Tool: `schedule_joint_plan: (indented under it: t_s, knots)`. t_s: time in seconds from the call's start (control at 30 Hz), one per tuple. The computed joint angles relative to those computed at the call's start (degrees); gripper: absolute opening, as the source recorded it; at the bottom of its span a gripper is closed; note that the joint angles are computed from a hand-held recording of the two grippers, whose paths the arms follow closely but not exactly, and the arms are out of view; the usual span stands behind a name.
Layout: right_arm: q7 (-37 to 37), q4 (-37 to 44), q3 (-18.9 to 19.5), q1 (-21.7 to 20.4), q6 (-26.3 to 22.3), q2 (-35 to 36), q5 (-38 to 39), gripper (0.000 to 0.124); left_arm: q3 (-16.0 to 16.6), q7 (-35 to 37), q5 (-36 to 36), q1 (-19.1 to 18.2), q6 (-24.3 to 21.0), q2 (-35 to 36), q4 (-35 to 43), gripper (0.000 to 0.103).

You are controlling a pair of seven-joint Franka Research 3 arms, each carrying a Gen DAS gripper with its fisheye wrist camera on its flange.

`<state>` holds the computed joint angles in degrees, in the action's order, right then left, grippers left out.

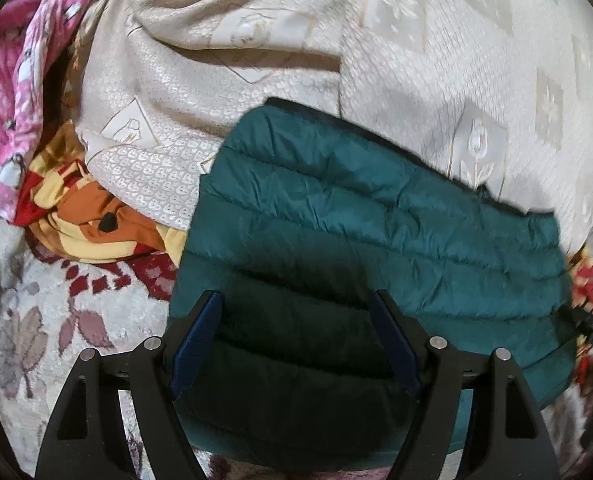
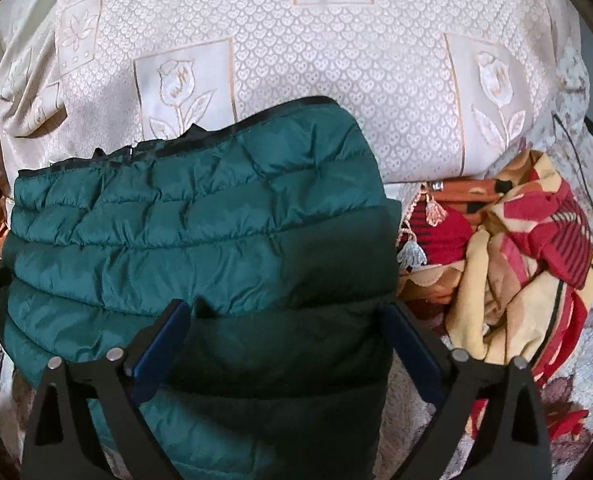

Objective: Fold large clothes

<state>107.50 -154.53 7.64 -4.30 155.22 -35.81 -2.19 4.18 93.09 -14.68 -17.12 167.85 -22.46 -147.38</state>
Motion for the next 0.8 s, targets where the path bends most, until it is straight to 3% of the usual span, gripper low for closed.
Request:
schedule_joint_plan:
  t_s: [0.07,0.27,0.4,0.53,0.6,0.67,0.8]
  knots:
    - [-1.09,-0.22,-1.02,0.51,0.34,0.19,0.46,0.103,5.90,4.61,-6.38,-5.08,-0.83,0.21,1.14,0.067]
    - [-4.39,0.42,-3.89,1.36,0.28,2.99,3.29,0.103,17.50,19.83,-28.83,-12.89,-8.50,3.44,6.68,0.067]
    - [-10.26,0.96,-10.71,5.91,2.75,5.81,12.35,0.103,24.06,32.59,-47.00,-16.44,-13.34,5.72,9.47,0.072]
    - [-19.18,2.65,-16.70,10.45,3.46,8.89,22.62,0.103,25.06,35.05,-52.74,-14.54,-19.15,10.53,12.56,0.075]
    - [-24.88,4.09,-19.89,13.08,2.20,10.67,28.46,0.103,25.58,34.33,-53.84,-13.00,-25.06,13.91,14.38,0.075]
    - [-28.86,4.92,-20.88,13.92,1.54,11.85,32.26,0.103,25.03,35.32,-55.90,-11.71,-27.73,16.22,15.24,0.077]
    - [-36.07,6.42,-21.44,14.48,0.60,13.87,38.28,0.103,22.35,38.11,-57.62,-9.40,-28.84,17.67,16.13,0.085]
